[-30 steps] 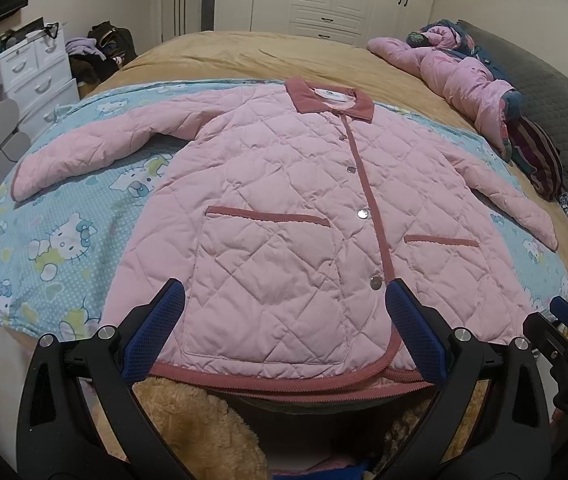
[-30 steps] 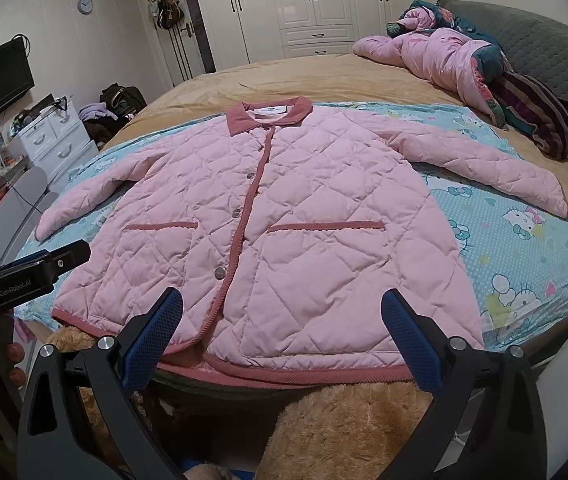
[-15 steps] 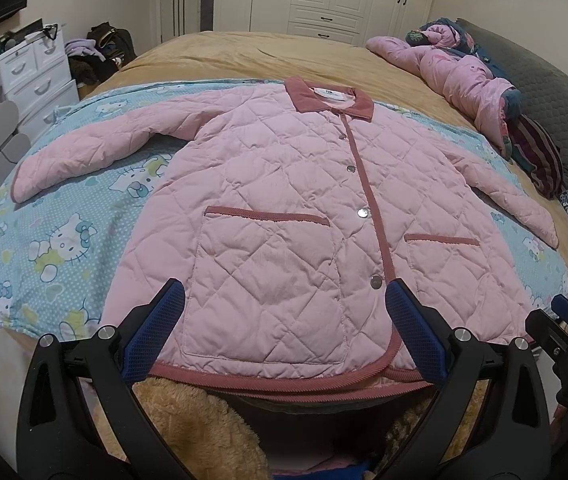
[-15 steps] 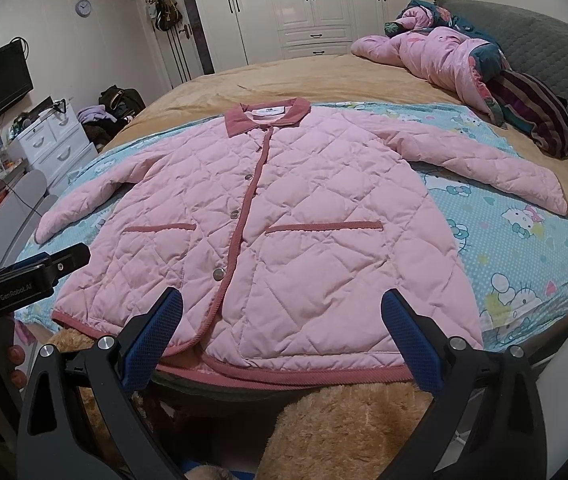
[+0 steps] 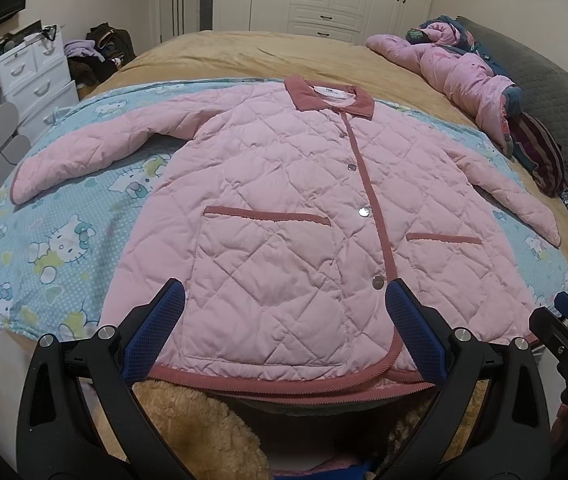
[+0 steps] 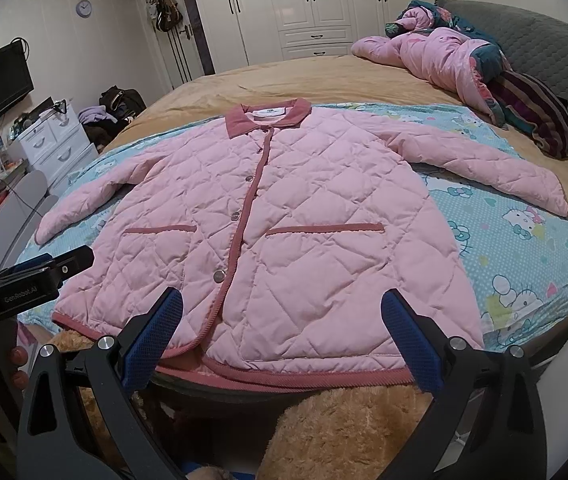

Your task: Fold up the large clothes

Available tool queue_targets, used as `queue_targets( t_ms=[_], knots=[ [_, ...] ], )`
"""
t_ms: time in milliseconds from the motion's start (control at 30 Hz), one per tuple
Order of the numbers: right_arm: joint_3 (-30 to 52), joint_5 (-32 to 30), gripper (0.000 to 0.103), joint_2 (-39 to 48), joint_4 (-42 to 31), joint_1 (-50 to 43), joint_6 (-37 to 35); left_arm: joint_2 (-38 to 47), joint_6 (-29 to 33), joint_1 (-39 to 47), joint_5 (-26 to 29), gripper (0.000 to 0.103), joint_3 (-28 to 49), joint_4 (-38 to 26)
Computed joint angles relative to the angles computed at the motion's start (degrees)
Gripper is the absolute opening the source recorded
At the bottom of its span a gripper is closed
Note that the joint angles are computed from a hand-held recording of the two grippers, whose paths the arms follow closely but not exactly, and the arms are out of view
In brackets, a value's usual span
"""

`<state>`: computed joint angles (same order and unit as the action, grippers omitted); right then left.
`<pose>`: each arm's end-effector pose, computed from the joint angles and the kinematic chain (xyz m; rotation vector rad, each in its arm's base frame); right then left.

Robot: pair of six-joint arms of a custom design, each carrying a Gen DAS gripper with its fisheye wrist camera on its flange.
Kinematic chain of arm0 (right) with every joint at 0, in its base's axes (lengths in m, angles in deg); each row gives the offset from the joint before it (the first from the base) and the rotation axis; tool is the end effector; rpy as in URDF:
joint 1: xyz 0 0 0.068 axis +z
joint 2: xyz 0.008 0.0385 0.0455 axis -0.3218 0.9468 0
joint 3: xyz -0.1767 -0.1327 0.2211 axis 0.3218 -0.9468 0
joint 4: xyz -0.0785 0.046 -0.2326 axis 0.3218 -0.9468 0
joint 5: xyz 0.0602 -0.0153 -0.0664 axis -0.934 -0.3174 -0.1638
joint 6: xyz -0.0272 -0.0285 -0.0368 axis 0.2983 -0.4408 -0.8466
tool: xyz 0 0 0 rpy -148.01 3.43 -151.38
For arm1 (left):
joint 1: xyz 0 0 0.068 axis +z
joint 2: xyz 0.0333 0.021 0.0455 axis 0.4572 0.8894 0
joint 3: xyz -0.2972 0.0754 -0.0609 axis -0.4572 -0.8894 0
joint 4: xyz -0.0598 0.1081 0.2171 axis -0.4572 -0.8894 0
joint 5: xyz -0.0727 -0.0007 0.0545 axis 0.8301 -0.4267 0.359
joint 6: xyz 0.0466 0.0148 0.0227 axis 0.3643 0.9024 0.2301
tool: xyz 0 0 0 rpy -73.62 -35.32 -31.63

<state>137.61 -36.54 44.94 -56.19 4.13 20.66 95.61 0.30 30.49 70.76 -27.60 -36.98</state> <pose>0.3129 0.1361 0.2936 -0.3320 2.3459 0.3898 0.2973 0.0202 0.3010 -0.4133 2.3889 0.0164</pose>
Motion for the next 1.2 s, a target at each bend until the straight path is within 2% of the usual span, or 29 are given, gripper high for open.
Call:
queue_targets(
  t_ms=[300, 467, 800, 1200],
  knots=[
    [1.1, -0.17, 0.099, 1.09, -0.5, 0.08, -0.11, 2.08, 0.53, -0.38, -0.53, 0.094, 0.7, 0.41],
    [4.45, -0.65, 0.099, 4.08, -1.41, -0.09, -0.08, 4.27, 1.18, -0.42, -0.82, 0.094, 3.1, 0.45],
    [13.92, -2.26, 0.099, 11.6, -3.8, -2.66, 0.09, 12.13, 1.82, -0.27, 0.14, 0.094, 12.61, -1.39],
    [31.63, -1.72, 0.099, 22.86, -9.79, -5.95, -0.09, 23.75, 2.63, -0.39, 1.51, 0.094, 28.61, -5.57]
  ],
)
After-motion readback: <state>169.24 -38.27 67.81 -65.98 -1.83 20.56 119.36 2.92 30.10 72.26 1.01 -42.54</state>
